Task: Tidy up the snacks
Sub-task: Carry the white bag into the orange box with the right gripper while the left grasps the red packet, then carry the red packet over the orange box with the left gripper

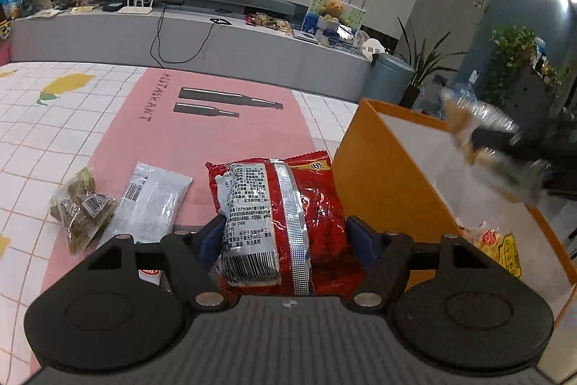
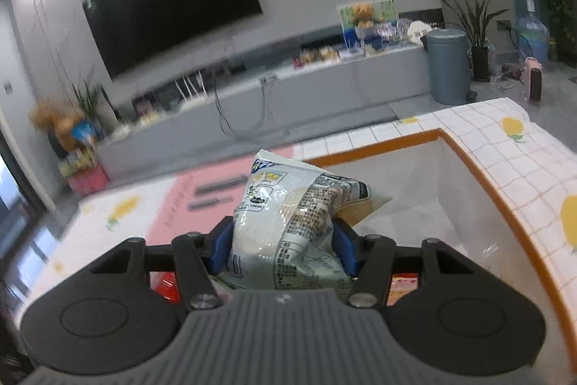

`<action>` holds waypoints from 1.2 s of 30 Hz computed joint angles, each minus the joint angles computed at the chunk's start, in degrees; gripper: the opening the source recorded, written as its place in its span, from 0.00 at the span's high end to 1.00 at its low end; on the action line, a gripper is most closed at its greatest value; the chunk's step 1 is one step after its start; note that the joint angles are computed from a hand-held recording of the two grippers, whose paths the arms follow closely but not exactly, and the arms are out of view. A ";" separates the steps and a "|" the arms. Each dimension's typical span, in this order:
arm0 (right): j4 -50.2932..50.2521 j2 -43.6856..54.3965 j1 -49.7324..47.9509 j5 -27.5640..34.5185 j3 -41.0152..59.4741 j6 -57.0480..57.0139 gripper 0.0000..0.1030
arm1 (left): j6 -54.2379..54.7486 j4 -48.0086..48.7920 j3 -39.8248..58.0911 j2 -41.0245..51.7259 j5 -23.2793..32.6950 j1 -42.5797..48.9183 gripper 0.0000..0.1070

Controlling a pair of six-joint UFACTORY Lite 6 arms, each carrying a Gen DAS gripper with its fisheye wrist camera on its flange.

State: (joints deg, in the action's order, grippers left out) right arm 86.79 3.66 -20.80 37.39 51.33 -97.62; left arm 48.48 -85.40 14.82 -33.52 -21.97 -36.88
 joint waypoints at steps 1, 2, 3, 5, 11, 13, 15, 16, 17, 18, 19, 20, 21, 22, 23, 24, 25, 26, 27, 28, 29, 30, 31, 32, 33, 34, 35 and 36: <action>-2.29 2.13 1.04 -1.69 2.12 1.68 0.45 | -0.28 0.53 -0.09 -0.30 0.98 0.93 0.23; -5.40 4.78 2.08 -3.40 4.75 4.52 0.45 | -0.68 1.00 -0.30 -0.57 1.56 1.48 0.23; -7.54 7.26 2.66 -4.79 6.90 5.92 0.45 | -0.86 1.14 -0.63 -0.84 1.67 1.52 0.23; -10.39 11.65 5.28 -9.93 10.24 5.61 0.45 | -0.82 1.11 -0.64 -0.36 1.09 0.90 0.23; -30.36 20.36 9.90 -17.31 18.62 17.94 0.45 | -2.69 3.48 -0.28 1.26 2.58 2.00 0.23; -27.34 20.31 9.07 -13.84 19.08 13.29 0.45 | -2.80 4.01 -0.09 1.70 2.78 2.43 0.23; -25.60 19.55 9.35 -15.63 18.03 11.26 0.42 | -3.40 4.46 0.03 2.39 2.24 2.28 0.23; -25.25 19.50 9.20 -16.15 17.88 10.96 0.40 | -4.36 5.16 -0.01 2.64 2.40 2.40 0.23; -24.43 19.72 8.76 -15.82 18.02 10.26 0.39 | -5.05 5.76 -0.06 2.80 2.85 2.66 0.23; -21.62 19.08 7.99 -15.53 17.03 7.76 0.33 | -4.87 5.51 -0.07 2.84 3.17 2.67 0.23; -17.86 17.82 7.37 -15.82 15.30 4.64 0.25 | -3.85 4.65 -0.09 2.67 3.20 2.58 0.23; -14.69 16.78 6.67 -15.89 13.91 1.86 0.21 | -2.73 3.83 -0.13 2.38 2.94 2.43 0.23; -11.89 15.94 5.37 -14.51 13.07 -1.03 0.13 | -1.07 2.43 -0.33 1.76 2.33 1.96 0.23; -9.04 15.64 4.74 -13.06 12.89 -4.01 0.12 | 1.33 0.23 -0.04 1.35 1.87 1.55 0.23; -5.95 14.30 3.80 -11.60 11.70 -7.45 0.12 | 3.71 -1.78 -0.28 0.18 1.77 1.48 0.23; -2.86 12.92 3.09 -10.91 10.34 -10.53 0.12 | 5.39 -3.35 -0.42 -0.69 1.67 1.39 0.23; 1.41 11.01 2.00 -10.06 8.28 -14.79 0.12 | 7.61 -5.60 -0.61 -1.84 1.51 1.25 0.23; 5.03 9.14 0.79 -8.97 6.23 -18.34 0.11 | 10.16 -8.11 -1.16 -3.57 1.44 1.25 0.23; 8.48 7.22 -0.70 -7.43 4.00 -21.52 0.10 | 12.62 -10.52 -1.57 -5.05 1.44 1.29 0.23; 10.93 5.23 -2.61 -5.37 1.79 -23.28 0.09 | 16.28 -14.09 -2.04 -6.97 1.42 1.33 0.23; 11.96 3.48 -3.99 -3.87 0.05 -23.43 0.09 | 19.80 -17.69 -2.57 -8.98 1.04 1.19 0.23; 12.30 2.01 -6.01 -1.90 -1.35 -22.69 0.09 | 23.22 -21.06 -3.04 -11.00 0.45 0.93 0.23; 12.09 0.84 -6.80 -1.29 -2.00 -21.07 0.09 | 26.27 -24.03 -3.36 -12.94 -0.93 -0.17 0.23; 11.66 -0.29 -8.35 -0.37 -2.86 -19.38 0.08 | 27.84 -25.67 -3.45 -14.36 -3.36 -2.13 0.23; 10.99 -1.73 -8.87 -0.30 -3.75 -17.37 0.08 | 28.14 -26.09 -3.42 -15.19 -5.91 -4.31 0.23; 10.54 -2.70 -9.51 -0.04 -4.68 -15.91 0.08 | 28.41 -26.22 -3.31 -15.88 -8.32 -6.40 0.23; 9.11 -3.66 -11.17 1.24 -5.62 -14.41 0.08 | 28.95 -27.32 -2.93 -16.59 -11.64 -9.19 0.23; 8.07 -4.41 -13.14 3.05 -6.68 -13.46 0.08 | 29.45 -28.58 -2.50 -17.03 -14.05 -11.24 0.23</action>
